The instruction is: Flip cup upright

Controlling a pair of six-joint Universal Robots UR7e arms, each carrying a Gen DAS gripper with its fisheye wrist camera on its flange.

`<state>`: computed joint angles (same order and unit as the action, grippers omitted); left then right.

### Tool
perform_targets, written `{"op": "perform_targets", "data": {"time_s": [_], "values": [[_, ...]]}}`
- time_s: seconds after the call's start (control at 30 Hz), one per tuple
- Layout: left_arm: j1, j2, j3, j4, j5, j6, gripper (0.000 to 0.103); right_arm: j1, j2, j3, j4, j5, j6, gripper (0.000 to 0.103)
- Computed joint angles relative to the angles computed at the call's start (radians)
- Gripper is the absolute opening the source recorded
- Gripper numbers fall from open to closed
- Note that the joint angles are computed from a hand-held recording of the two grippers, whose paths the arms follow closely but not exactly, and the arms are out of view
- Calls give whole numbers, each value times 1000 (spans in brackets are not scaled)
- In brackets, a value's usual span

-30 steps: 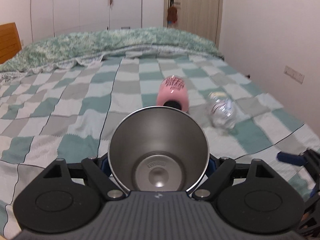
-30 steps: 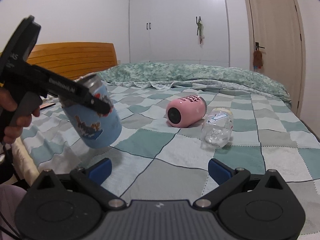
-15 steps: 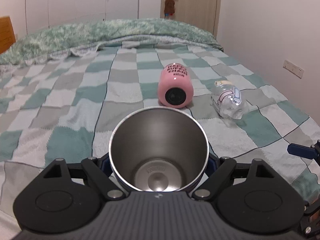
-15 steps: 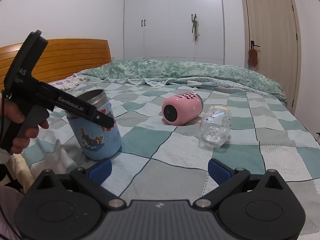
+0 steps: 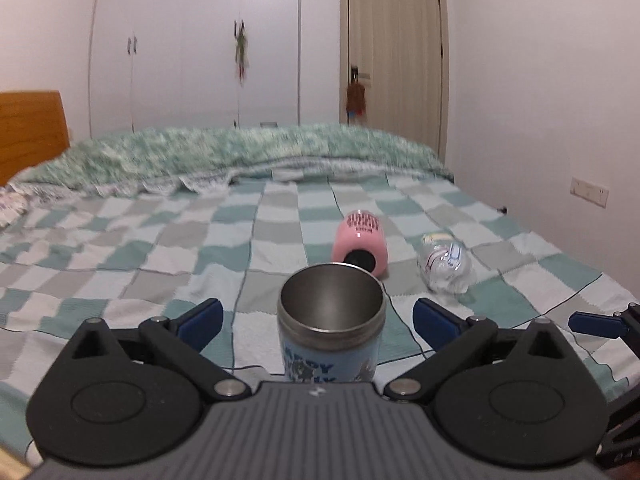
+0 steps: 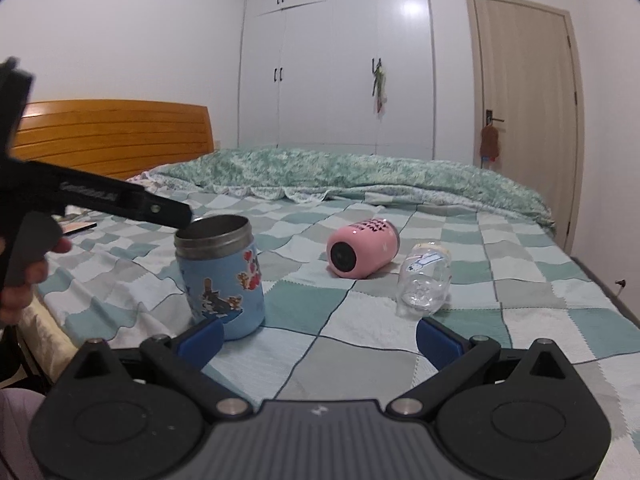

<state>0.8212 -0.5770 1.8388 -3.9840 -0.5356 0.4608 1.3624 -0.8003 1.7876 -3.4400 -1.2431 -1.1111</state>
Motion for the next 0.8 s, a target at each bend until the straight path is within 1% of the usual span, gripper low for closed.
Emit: {"op": "perform_targets", "data": {"time_s": [0.07, 0.17, 0.37, 0.47, 0.53, 0.57, 0.6, 0.67, 0.8], "values": [[-25, 26, 13, -131, 17, 78, 103, -7, -9, 33, -50, 11, 3, 103], [-68, 85, 21, -370, 55, 219, 103, -25, -23, 89, -143, 35, 10, 103], [-120, 164, 62, -652, 85, 346, 103, -80, -49, 178, -276, 94, 31, 103], [-140, 212, 62, -804, 100, 422, 103, -115, -55, 217, -345, 139, 37, 103], [-148, 245, 68, -899, 85, 468, 103, -144, -56, 244, -390, 177, 36, 103], [-152, 264, 64, -958, 77, 512, 103, -158, -56, 255, -412, 196, 34, 103], [-154, 279, 60, -1000, 71, 543, 103, -173, -55, 265, -433, 217, 32, 103], [-156, 299, 62, -1054, 57, 562, 103, -200, -47, 280, -485, 260, 31, 103], [-154, 307, 77, -1100, 39, 522, 103, -239, -29, 285, -576, 325, 48, 103]]}}
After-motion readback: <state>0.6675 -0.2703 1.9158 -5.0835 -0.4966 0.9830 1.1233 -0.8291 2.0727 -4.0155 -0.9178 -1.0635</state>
